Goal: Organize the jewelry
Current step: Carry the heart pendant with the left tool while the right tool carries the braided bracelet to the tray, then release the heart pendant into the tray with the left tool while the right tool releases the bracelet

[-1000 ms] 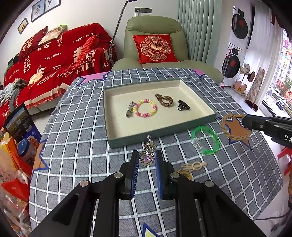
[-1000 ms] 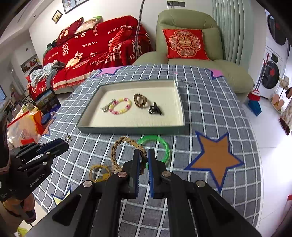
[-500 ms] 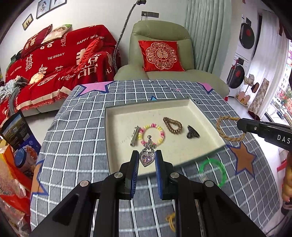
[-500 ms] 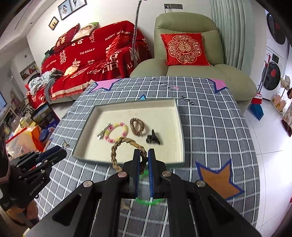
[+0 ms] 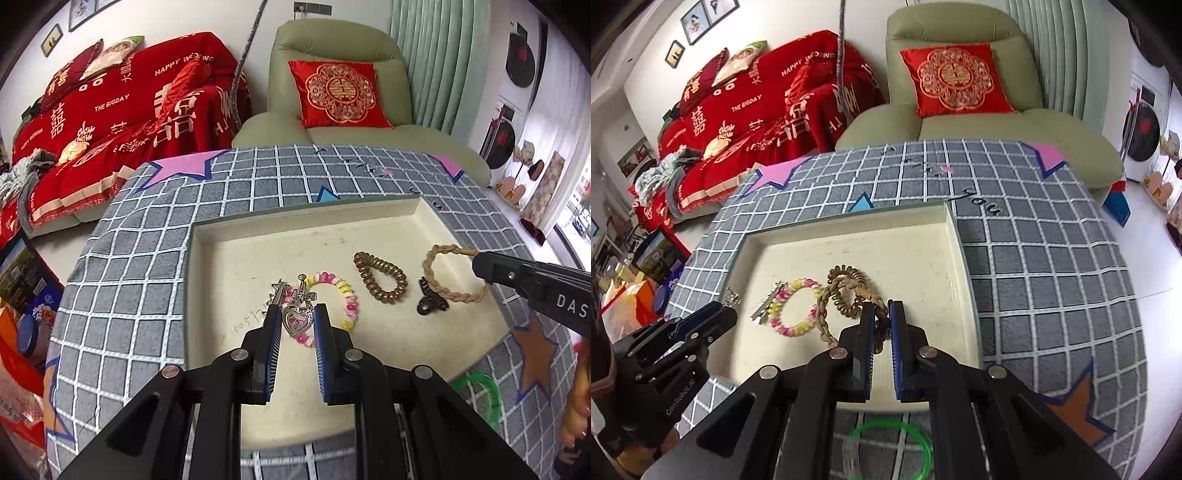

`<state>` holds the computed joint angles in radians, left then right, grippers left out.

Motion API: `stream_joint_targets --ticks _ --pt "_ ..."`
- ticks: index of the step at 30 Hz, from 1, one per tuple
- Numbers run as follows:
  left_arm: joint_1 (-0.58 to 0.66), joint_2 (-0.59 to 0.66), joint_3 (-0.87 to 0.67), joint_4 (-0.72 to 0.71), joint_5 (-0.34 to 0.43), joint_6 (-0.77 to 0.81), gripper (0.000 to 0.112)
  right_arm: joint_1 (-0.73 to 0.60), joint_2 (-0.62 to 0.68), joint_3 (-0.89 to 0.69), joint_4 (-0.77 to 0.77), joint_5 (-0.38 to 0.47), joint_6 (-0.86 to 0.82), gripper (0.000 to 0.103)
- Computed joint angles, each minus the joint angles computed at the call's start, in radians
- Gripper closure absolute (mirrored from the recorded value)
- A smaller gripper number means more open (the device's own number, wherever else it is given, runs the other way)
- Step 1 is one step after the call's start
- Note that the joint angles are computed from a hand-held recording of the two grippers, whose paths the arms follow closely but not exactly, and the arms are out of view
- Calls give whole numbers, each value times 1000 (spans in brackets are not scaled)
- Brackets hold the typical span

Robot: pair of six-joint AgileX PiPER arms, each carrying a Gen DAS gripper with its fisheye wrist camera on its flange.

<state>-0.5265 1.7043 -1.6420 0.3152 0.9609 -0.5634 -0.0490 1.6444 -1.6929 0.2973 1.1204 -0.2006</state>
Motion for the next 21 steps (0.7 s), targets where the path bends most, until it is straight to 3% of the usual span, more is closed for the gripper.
stream_joint_targets --ticks 11,21 --pt "-13 71 -17 38 -1 -2 83 12 60 46 7 -67 15 94" --pt "-41 93 -19 94 23 -18 83 11 86 42 25 -54 -2 94"
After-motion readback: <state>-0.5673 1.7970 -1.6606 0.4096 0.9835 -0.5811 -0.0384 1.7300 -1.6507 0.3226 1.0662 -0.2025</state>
